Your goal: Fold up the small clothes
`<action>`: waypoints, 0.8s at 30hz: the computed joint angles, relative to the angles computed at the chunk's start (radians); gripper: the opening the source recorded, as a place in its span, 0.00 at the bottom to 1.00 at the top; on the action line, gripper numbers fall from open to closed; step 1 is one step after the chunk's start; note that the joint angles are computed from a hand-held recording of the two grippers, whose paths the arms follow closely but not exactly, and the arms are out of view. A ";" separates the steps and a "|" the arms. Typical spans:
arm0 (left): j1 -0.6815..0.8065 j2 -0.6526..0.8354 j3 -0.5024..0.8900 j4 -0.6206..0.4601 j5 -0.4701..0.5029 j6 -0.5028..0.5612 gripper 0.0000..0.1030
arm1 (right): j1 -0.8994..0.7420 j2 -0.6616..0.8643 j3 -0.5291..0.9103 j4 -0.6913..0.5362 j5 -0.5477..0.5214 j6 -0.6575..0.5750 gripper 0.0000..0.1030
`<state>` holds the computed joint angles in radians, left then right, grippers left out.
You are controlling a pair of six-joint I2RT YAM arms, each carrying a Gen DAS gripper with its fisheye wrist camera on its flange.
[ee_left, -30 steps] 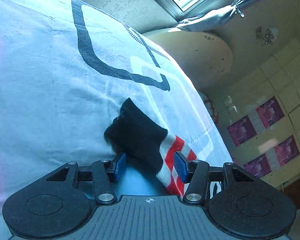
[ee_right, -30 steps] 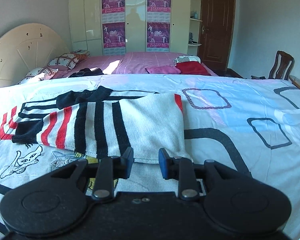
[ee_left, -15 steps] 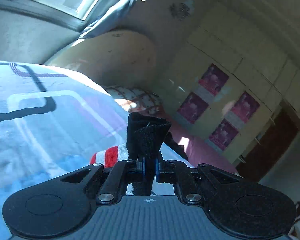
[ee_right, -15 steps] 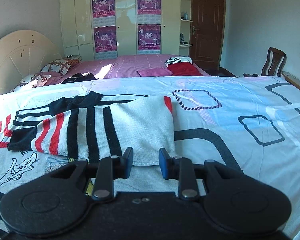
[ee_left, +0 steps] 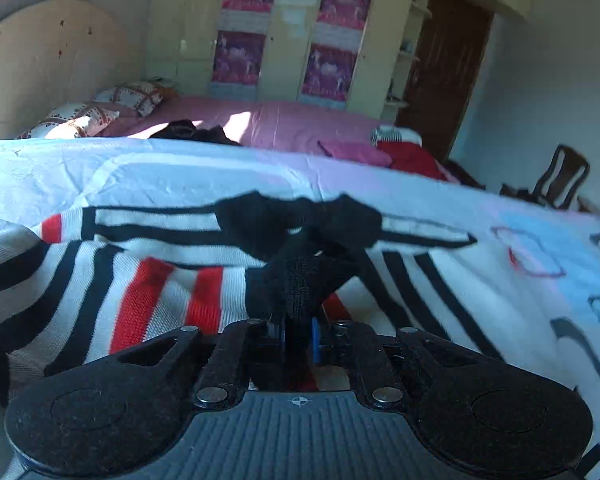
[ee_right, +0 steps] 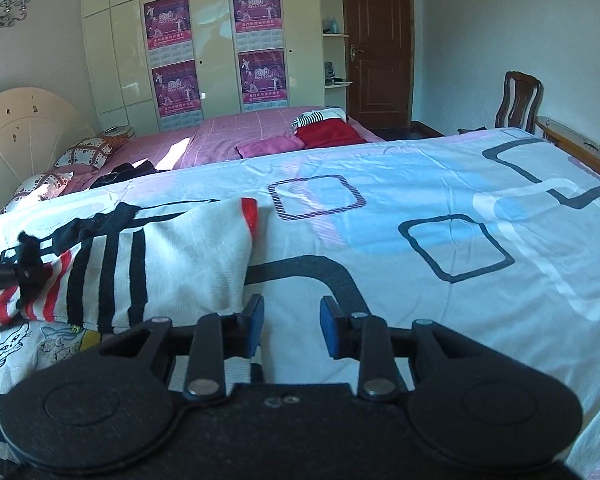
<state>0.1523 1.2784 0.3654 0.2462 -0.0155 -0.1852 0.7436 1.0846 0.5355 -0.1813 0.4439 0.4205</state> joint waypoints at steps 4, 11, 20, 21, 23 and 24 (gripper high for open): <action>-0.069 -0.173 -0.066 -0.051 -0.073 -0.023 0.70 | -0.032 -0.011 -0.019 0.024 -0.029 -0.006 0.34; 0.101 -0.656 -0.181 -0.426 0.002 0.019 0.69 | 0.047 0.142 0.027 0.148 -0.052 0.066 0.35; 0.740 -0.614 -0.172 -0.470 0.410 0.371 0.69 | 0.218 0.438 0.258 0.233 -0.108 0.138 0.35; 0.813 -0.623 -0.168 -0.495 0.457 0.418 0.69 | 0.227 0.473 0.290 0.239 -0.131 0.147 0.35; 0.955 -0.573 -0.161 -0.473 0.532 0.523 0.69 | 0.240 0.535 0.348 0.253 -0.174 0.173 0.35; 1.013 -0.557 -0.159 -0.471 0.563 0.564 0.69 | 0.247 0.566 0.375 0.262 -0.190 0.186 0.35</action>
<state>1.1654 0.7217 0.2067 -0.2249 0.5475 0.3786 0.9901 1.6509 0.9102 0.0803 0.2535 0.6066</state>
